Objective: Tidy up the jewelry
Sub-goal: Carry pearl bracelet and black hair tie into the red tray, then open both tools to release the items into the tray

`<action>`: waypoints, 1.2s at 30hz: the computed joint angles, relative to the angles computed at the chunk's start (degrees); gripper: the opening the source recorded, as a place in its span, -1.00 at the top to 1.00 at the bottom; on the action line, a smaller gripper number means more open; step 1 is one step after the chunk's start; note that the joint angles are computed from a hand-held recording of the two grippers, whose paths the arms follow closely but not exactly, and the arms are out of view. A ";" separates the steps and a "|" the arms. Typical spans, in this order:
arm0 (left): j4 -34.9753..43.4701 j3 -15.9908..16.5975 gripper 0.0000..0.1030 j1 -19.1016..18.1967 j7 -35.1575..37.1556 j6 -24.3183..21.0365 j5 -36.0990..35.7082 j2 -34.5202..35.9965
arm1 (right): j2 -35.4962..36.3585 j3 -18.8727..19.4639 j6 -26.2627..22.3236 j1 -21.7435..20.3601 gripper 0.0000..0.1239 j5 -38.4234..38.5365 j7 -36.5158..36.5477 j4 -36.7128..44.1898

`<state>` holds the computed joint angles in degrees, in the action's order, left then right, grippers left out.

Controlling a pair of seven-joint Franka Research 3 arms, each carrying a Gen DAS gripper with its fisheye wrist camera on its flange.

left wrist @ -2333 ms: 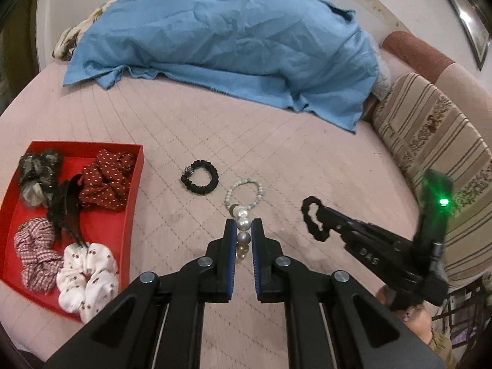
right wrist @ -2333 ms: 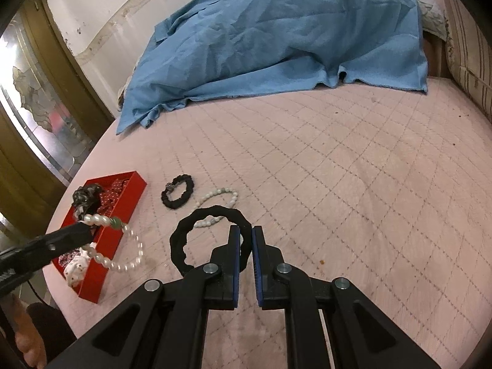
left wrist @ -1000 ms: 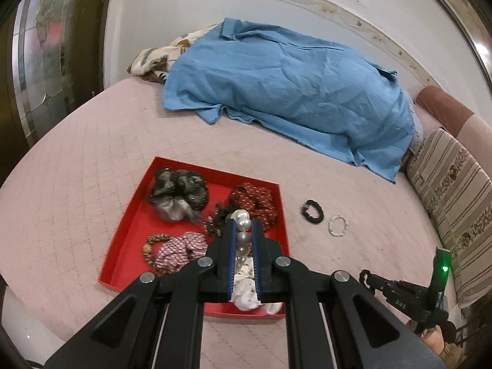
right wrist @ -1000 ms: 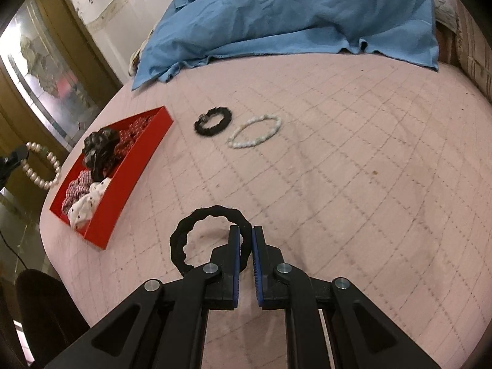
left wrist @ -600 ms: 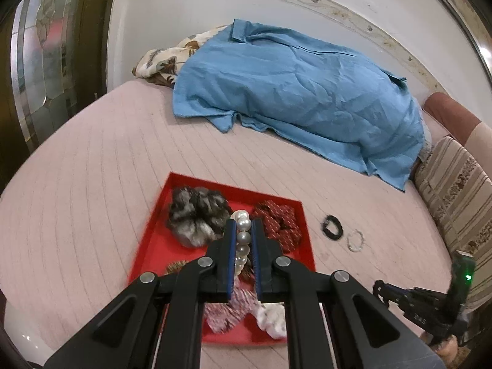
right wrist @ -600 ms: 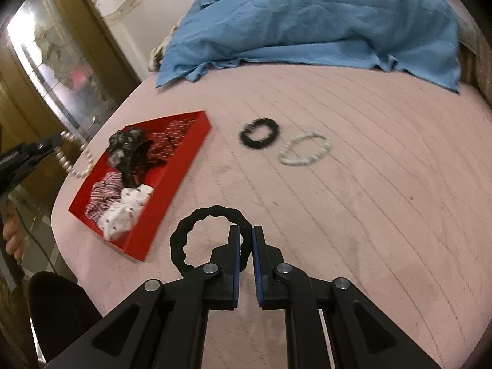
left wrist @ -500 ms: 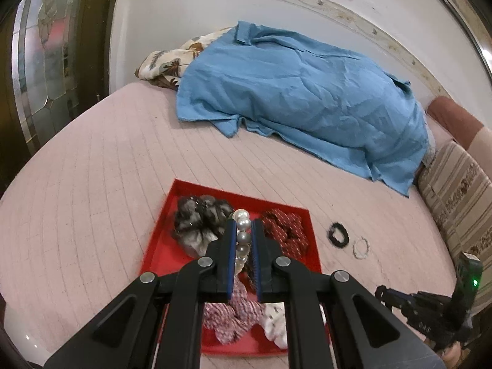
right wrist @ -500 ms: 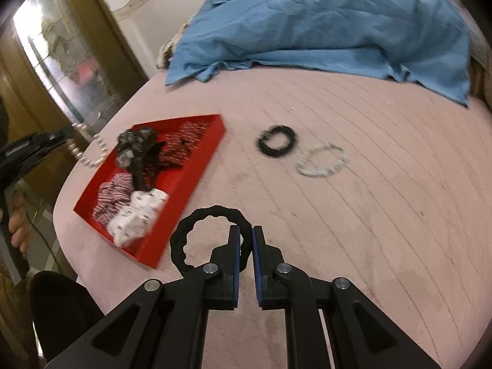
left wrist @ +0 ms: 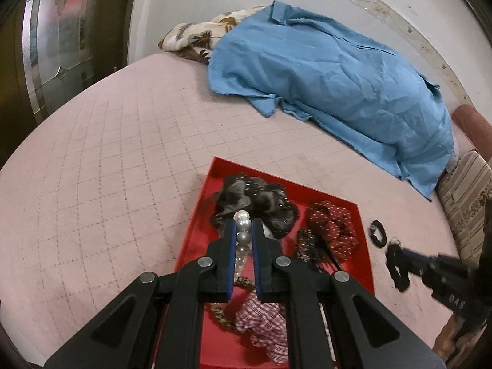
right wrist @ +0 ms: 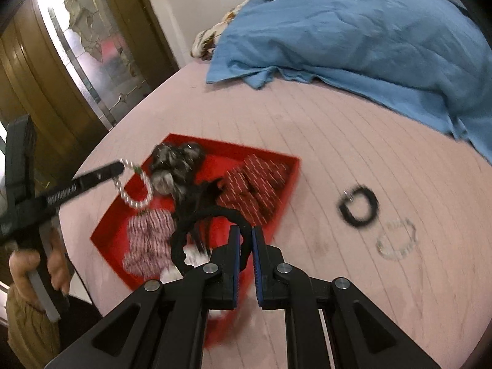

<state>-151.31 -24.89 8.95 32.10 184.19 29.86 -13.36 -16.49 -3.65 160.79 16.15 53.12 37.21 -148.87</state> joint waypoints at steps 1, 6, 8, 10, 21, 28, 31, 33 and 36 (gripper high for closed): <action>0.37 -2.16 0.82 2.74 -1.85 -0.24 2.05 0.06 | 1.58 0.71 0.19 0.22 0.86 -0.71 0.82 1.65; 1.87 -7.70 0.82 9.21 -5.40 -1.82 6.18 0.98 | 8.72 3.47 -0.40 0.08 0.86 -5.22 6.60 8.90; 2.18 -5.38 0.82 7.04 -5.17 -1.84 6.99 1.91 | 11.57 4.57 -0.31 -0.36 0.86 -8.24 9.84 11.34; 2.55 -3.49 0.82 5.14 -5.11 -2.14 7.94 2.57 | 14.33 5.56 0.43 -0.82 0.86 -12.43 13.94 13.43; 4.22 3.99 0.82 -1.53 -10.19 -5.47 15.13 4.06 | 23.24 6.98 0.63 -2.41 0.86 -24.02 26.28 20.13; 4.50 6.76 0.77 -4.01 -13.01 -5.45 19.11 4.03 | 24.56 7.81 1.01 -3.17 0.85 -23.88 27.01 20.77; 4.96 5.63 0.34 -2.54 -16.89 -5.35 23.43 3.58 | 24.40 8.00 1.03 -3.45 0.79 -22.95 27.12 20.55; 5.59 3.90 0.22 -0.38 -22.50 -5.34 29.37 2.98 | 24.01 8.10 1.42 -3.67 0.63 -22.06 26.84 20.25; 6.28 3.65 0.13 0.41 -28.59 -5.18 35.85 2.43 | 22.96 8.44 1.56 -4.11 0.60 -19.47 24.76 19.70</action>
<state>-145.03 -21.23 9.37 3.50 179.01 65.71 -10.93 6.47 4.79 162.36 12.04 33.65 61.98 -129.17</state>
